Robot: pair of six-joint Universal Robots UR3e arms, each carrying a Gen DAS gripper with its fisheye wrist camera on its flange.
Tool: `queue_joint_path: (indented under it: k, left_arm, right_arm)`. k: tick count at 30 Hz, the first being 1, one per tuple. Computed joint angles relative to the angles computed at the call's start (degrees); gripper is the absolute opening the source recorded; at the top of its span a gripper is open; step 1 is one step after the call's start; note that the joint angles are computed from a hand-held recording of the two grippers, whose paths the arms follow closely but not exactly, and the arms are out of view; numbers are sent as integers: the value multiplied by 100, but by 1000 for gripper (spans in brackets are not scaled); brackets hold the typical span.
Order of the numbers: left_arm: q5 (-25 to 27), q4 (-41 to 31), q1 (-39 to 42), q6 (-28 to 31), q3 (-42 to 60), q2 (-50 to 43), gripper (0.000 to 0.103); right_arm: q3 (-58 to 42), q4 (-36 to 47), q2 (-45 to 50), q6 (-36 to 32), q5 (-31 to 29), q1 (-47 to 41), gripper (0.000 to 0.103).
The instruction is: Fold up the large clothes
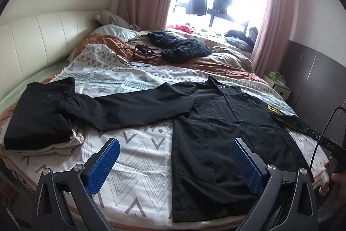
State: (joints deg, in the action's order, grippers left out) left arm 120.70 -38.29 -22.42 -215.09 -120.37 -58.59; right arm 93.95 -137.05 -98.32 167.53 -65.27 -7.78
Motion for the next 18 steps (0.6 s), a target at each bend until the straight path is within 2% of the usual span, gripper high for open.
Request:
queue_joint_path:
  k: [5, 9, 14, 18]
  left_arm:
    - [-1008, -7, 1370, 387, -412, 588, 101]
    - [-1740, -258, 2515, 740, -670, 1009, 95]
    - [-2594, -835, 4138, 1401, -887, 1718, 92]
    - [-3488, -1564, 5754, 2215, -916, 2411, 92]
  right_arm:
    - [-859, -229, 1190, 304, -36, 622, 92]
    - [-1543, -503, 2093, 650, -59, 1056, 92]
    - [-3017, -114, 3366, 877, -117, 1496, 92]
    - [-4513, 292, 4406, 1197, -377, 1871, 90]
